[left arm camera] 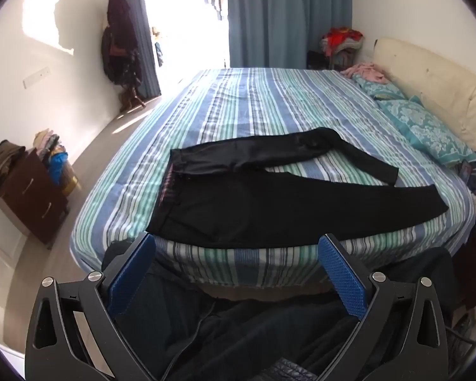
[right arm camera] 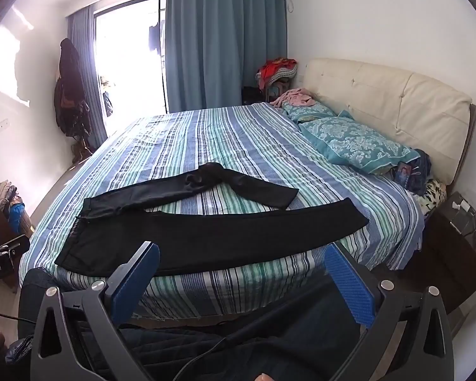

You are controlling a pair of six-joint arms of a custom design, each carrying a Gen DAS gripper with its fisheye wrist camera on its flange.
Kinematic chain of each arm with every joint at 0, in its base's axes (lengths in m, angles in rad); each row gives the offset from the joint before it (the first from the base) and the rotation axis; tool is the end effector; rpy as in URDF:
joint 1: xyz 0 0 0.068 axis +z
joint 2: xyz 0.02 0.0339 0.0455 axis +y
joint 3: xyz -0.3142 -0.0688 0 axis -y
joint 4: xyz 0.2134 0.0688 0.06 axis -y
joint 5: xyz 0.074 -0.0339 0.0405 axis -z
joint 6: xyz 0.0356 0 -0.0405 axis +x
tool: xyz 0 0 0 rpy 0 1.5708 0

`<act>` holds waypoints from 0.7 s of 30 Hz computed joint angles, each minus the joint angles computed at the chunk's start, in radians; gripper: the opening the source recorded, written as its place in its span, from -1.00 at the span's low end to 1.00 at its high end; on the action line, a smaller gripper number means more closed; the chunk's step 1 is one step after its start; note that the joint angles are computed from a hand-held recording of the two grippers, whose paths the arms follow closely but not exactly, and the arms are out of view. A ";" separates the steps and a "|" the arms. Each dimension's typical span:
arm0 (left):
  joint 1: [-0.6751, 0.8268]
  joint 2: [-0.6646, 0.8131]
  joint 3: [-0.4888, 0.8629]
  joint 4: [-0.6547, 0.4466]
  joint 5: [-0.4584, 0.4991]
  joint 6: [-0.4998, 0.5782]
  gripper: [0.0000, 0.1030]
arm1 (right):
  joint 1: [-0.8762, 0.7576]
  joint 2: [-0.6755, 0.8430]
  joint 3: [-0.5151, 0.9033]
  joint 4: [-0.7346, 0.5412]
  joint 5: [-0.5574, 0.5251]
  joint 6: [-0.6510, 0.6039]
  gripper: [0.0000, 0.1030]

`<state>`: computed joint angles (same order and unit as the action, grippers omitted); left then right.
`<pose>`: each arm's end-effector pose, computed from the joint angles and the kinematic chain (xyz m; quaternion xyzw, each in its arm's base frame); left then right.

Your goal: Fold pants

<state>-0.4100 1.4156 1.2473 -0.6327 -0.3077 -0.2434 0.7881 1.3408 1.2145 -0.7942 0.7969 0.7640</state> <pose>0.2492 -0.0965 0.3698 0.0189 0.9175 0.0154 0.3970 0.1785 0.1433 0.3734 0.1134 0.8748 -0.0562 0.4677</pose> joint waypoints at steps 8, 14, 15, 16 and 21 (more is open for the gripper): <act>-0.008 0.006 0.012 -0.023 -0.007 -0.019 0.99 | 0.014 0.033 0.015 0.027 -0.011 -0.044 1.00; -0.016 0.010 0.017 -0.031 -0.016 -0.023 0.99 | 0.025 0.045 0.008 0.043 -0.035 -0.050 1.00; -0.019 0.013 0.020 -0.032 -0.019 -0.022 0.99 | 0.026 0.045 0.009 0.042 -0.035 -0.050 1.00; -0.023 0.014 0.019 -0.031 -0.024 -0.022 0.99 | 0.024 0.045 0.009 0.043 -0.037 -0.052 1.00; -0.040 0.011 0.007 -0.027 -0.048 -0.028 0.99 | 0.011 0.050 0.012 0.028 -0.043 -0.043 1.00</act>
<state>-0.4505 1.4271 1.2546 -0.6599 -0.3552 -0.2718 0.7986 1.3908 1.2264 -0.7661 0.7543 0.7209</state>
